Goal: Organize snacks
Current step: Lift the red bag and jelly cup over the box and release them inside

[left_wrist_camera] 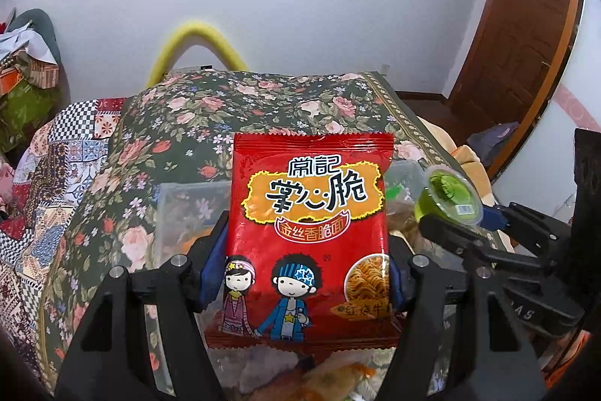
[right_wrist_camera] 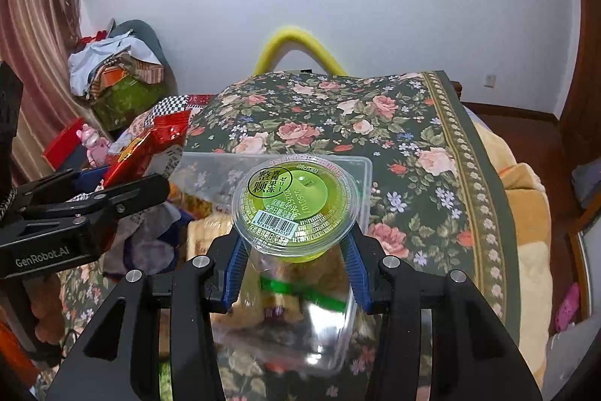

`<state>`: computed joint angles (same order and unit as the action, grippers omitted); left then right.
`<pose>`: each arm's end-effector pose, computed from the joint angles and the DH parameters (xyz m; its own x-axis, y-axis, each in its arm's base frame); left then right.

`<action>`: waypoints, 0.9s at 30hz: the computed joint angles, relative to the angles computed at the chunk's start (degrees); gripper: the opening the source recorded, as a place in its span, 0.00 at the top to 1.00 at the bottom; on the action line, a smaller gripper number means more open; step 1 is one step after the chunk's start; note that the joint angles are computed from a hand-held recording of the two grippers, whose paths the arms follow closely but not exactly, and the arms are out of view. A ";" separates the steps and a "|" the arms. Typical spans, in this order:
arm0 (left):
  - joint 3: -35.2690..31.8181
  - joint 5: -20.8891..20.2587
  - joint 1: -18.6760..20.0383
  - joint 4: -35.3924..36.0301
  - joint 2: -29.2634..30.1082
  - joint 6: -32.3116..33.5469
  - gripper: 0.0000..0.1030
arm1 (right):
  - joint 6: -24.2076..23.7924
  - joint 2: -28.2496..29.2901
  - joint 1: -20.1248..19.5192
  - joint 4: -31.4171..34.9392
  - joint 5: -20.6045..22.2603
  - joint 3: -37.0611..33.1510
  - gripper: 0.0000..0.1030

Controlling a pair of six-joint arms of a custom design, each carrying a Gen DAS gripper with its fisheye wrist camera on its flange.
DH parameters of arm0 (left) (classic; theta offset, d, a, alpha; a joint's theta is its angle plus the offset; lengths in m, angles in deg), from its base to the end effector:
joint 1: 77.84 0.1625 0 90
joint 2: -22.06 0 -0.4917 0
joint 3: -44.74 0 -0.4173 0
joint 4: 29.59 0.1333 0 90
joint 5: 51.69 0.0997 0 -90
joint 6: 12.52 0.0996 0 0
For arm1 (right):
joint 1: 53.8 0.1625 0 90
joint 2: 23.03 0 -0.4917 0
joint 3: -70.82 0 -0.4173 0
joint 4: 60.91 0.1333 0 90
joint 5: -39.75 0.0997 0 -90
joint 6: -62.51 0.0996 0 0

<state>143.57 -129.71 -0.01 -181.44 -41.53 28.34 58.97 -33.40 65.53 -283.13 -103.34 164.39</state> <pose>0.0046 -0.7092 0.3196 -0.6147 0.6590 -0.4334 0.7810 0.5855 -0.2174 0.3621 -0.5348 -0.1273 -0.7979 0.1963 0.5700 -0.3712 0.5850 -0.7211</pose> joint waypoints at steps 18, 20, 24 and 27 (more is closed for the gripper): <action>-2.04 0.47 -0.72 3.11 1.46 -1.42 0.31 | -2.76 0.35 -1.20 3.78 0.00 -2.50 0.57; -1.70 -0.30 -0.76 3.06 0.59 -1.24 0.30 | -3.56 0.32 -0.62 2.48 -0.57 -2.37 0.57; -0.19 -0.51 -1.28 2.12 -1.54 0.07 0.28 | -3.72 -0.26 0.33 0.90 -0.61 -1.52 0.57; 0.81 -0.86 -1.43 2.67 -3.42 0.55 0.27 | -3.23 -0.61 1.23 -0.04 -0.81 -0.58 0.56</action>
<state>144.38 -130.58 -1.44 -178.78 -44.95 28.89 55.74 -34.01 66.76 -283.17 -104.15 163.81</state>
